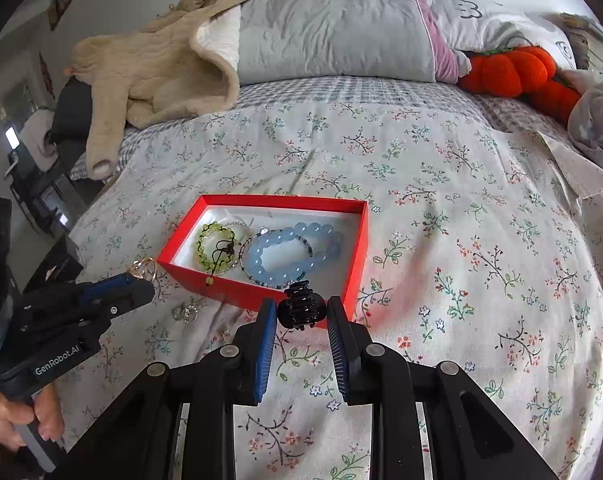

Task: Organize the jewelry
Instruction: 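Lower the ring into the box and open the left tool while the right tool carries the clip over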

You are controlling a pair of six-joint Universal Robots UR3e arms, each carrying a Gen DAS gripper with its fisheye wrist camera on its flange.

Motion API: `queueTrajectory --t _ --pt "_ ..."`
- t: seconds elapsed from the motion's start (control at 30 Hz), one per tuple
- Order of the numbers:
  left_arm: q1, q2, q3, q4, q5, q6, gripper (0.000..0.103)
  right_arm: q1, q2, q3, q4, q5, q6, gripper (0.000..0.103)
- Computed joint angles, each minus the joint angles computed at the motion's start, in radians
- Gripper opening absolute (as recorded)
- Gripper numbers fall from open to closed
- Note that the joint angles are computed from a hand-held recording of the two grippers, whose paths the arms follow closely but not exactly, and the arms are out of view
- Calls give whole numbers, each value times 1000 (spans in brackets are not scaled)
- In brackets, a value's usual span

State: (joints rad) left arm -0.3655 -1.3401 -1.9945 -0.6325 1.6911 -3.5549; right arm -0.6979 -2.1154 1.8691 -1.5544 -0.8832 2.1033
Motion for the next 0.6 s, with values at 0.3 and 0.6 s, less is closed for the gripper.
queueTrajectory --t 0.3,0.6 --pt "32 -125 56 84 -33 45 24 83 123 -30 -140 0 111 26" --pt "64 -203 84 104 -57 62 24 152 210 -42 -225 -17 166 26"
